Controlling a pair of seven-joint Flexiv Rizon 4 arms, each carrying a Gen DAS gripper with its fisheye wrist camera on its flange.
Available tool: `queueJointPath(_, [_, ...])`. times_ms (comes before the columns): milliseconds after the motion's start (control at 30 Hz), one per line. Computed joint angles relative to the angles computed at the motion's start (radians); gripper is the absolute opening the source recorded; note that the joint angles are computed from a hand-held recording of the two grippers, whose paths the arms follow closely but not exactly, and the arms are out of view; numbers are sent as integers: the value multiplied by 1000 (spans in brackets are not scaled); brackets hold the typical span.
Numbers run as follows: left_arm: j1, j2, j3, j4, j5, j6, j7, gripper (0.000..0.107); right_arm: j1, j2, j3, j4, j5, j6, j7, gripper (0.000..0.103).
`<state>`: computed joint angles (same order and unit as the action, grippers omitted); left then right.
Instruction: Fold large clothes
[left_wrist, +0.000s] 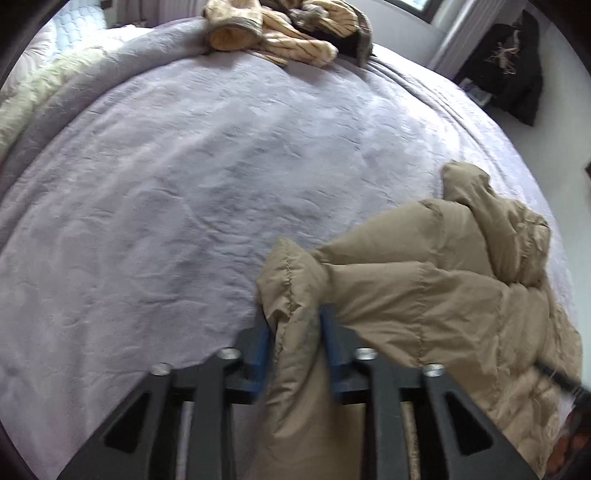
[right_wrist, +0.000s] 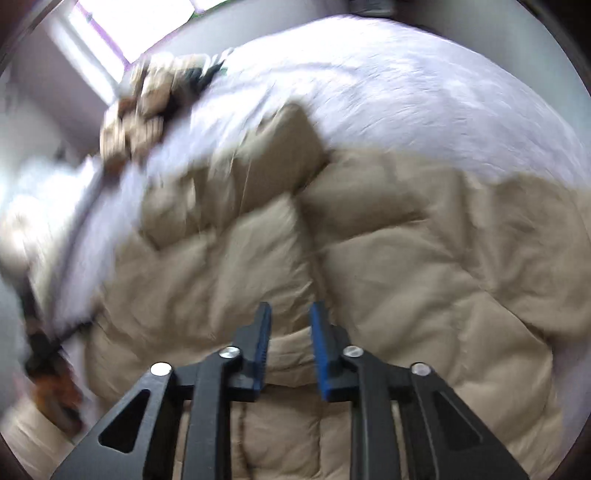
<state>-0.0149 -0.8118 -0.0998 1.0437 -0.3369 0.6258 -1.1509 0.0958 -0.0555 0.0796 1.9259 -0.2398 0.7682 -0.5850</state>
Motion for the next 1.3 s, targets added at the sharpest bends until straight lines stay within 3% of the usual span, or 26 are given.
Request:
queueJointPath(33, [2,9,1,9,-1,18,2,47,6,-14,4,-16,30,-62,-29,15])
queueJointPath(67, [9,25,0,26,-6,52,7,47,9,-21,8,-19,63,-106,-39,15])
queueJointPath(300, [57,111,-49,125,-97,88,77,47,24,14,20,45,3,-95,15,12])
queueJointPath(467, [-14,123,18,227,17,153,96,47,25,-8,10,44,-43,-76,19,12])
queueJointPath(600, [-31,119,32,277,49,243,89,60,25,-5,11,71,-99,-55,-2,11])
queueJointPath(700, [-41,113,51,230,70,186,34,60,25,0,11,76,-106,-51,-5,13])
queueJointPath(833, [-35,155,55,232,92,169,22,60,13,63,17,93,-44,-44,34,22])
queueJointPath(900, [-32,188,53,256,99,164,32,60,7,98,22,106,-40,-42,62,39])
queueJointPath(933, [-31,209,50,271,100,156,41,60,3,122,27,116,-41,-45,81,42])
queueJointPath(1300, [-87,448,21,534,66,55,112,60,-7,392,79,240,95,-151,181,61])
